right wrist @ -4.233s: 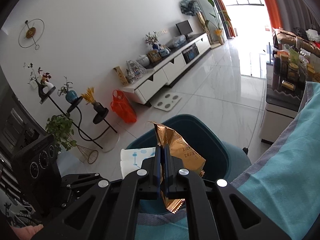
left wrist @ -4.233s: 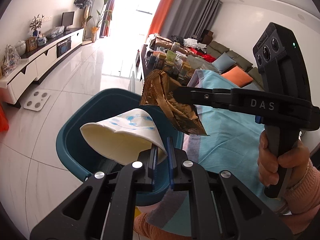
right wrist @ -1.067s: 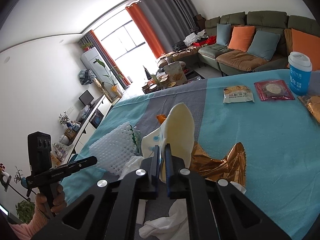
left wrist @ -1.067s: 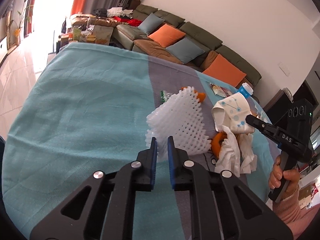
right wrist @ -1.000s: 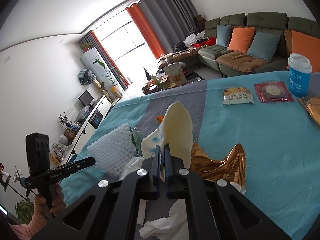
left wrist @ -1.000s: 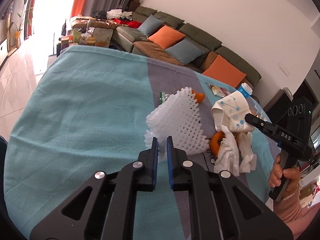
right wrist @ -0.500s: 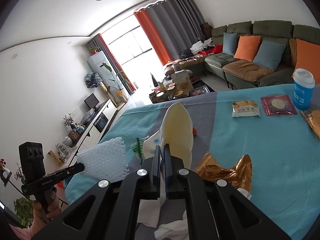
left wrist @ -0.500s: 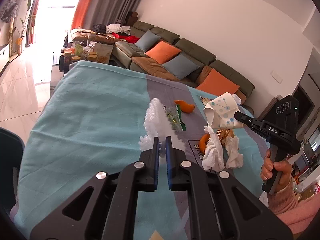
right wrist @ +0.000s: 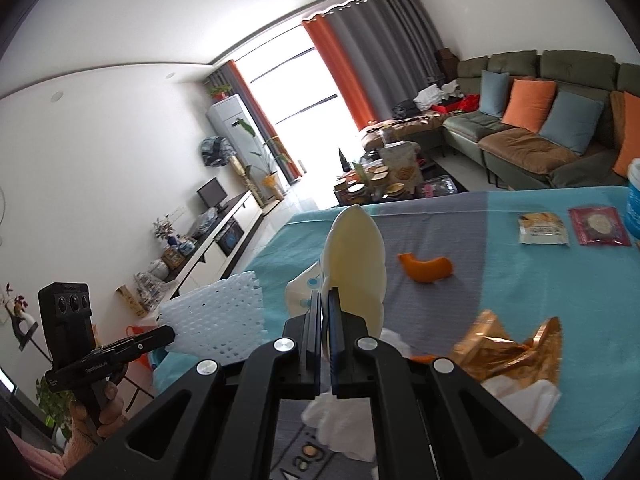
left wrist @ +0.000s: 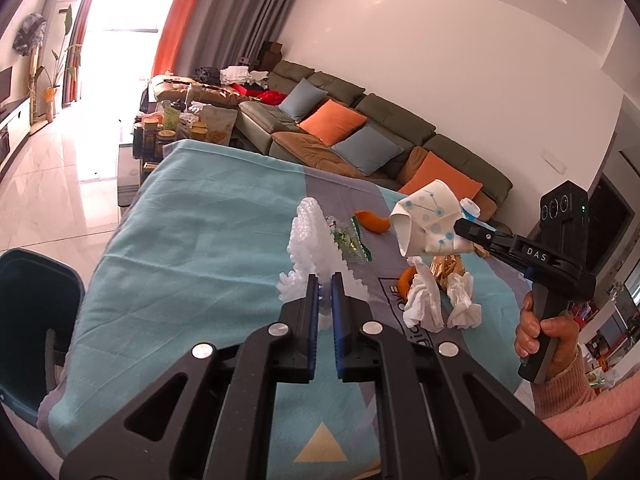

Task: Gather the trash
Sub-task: 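Lift the foam net and paper cup and turn toward the bin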

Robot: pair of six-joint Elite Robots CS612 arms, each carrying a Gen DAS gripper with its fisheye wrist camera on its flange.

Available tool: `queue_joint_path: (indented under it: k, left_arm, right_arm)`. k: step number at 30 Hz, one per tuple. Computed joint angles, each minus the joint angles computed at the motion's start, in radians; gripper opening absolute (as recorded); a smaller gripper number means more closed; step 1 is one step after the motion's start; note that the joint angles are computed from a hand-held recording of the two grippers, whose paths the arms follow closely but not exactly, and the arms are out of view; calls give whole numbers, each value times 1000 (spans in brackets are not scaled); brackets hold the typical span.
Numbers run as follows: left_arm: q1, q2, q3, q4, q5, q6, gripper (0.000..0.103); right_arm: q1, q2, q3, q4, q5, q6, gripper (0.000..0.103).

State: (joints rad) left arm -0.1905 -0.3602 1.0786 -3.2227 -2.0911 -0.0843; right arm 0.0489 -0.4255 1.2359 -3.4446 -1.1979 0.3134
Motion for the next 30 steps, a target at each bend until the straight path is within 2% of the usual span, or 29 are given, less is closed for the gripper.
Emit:
queue_joint_path:
  k: [15,30]
  left_arm:
    - [18,-55,111,-95,57,-18,7]
    - [37,-95,194,-177,118,-61,7]
  right_arm:
    - [25,40,-93,78,105,-48,2]
    - [50,71,-169,162,163,-96,2]
